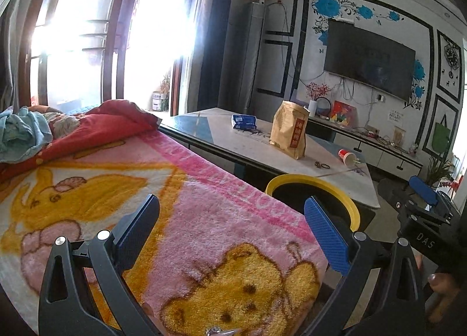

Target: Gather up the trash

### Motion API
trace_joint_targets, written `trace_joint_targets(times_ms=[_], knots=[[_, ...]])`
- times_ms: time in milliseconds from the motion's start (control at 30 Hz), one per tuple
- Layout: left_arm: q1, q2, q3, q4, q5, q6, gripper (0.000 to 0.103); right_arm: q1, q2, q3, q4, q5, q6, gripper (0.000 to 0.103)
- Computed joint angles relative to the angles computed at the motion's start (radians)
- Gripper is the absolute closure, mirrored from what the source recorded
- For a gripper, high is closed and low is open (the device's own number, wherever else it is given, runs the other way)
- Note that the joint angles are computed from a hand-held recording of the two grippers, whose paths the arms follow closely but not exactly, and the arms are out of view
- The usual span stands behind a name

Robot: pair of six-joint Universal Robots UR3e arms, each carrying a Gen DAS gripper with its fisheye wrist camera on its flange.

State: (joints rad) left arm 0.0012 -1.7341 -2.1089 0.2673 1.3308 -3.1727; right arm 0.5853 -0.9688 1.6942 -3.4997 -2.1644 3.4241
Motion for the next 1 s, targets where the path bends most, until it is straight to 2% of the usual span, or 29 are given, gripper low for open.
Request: trace_joint_targets(times_ms=[1000], knots=[[0.005, 0.017, -0.019, 0.009, -0.014, -0.013, 0.006, 0.013, 0.007, -0.01, 0.004, -0.012, 0.002, 0.011]])
